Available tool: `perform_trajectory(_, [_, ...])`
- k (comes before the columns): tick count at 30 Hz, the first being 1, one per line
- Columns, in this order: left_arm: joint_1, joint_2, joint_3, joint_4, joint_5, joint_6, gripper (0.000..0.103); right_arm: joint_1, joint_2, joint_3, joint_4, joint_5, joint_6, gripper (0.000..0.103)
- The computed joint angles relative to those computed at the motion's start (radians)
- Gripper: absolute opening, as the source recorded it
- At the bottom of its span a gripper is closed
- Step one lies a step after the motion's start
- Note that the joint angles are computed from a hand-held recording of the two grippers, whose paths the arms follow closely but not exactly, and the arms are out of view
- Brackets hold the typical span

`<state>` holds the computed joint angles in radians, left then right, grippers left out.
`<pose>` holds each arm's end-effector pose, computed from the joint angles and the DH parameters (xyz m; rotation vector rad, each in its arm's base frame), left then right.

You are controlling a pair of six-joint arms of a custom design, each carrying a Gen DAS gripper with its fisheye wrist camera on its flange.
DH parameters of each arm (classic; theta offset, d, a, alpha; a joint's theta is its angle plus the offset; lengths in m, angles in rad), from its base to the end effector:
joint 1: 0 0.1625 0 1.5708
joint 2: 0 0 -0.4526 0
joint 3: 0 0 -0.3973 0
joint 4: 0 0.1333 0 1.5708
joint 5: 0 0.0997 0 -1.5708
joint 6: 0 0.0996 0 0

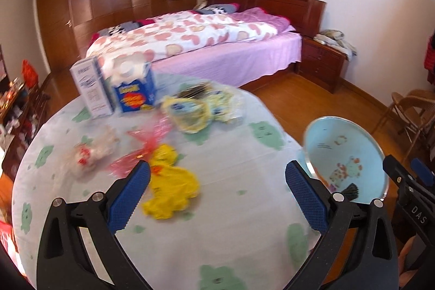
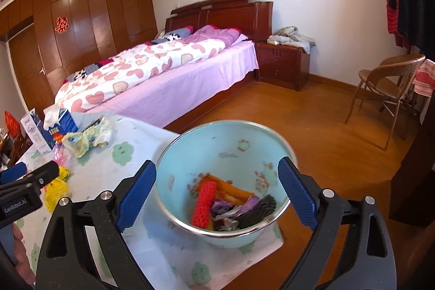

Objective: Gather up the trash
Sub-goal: 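Move both open grippers back over the table toward the remaining bags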

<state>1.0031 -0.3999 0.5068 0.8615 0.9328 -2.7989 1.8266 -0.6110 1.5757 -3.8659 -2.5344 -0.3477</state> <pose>-0.2544 -0.7571 0.1739 0.8509 2.3099 -0.8467 0.2209 -0.6409 0.1789 -0.1675 -1.9086 1.3465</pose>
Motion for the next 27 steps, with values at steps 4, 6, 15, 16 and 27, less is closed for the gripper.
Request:
perform_trajectory(4, [0.026, -0.021, 0.001, 0.000, -0.014, -0.005, 0.097, 0.019, 0.033, -0.045, 0.050, 0.002, -0.003, 0.090])
perform_trajectory(6, [0.038, -0.027, -0.005, 0.002, -0.021, -0.002, 0.097, 0.022, 0.046, -0.058, 0.060, 0.007, -0.013, 0.090])
perform_trajectory(15, [0.119, -0.054, -0.065, 0.032, -0.081, -0.012, 0.097, 0.052, 0.131, -0.178, 0.201, 0.043, -0.001, 0.090])
perform_trajectory(16, [0.126, -0.057, -0.069, 0.029, -0.095, -0.010, 0.097, 0.054, 0.141, -0.192, 0.217, 0.048, -0.001, 0.090])
perform_trajectory(27, [0.203, 0.000, -0.291, 0.147, -0.111, -0.033, 0.097, 0.069, 0.240, -0.365, 0.458, 0.141, 0.052, 0.088])
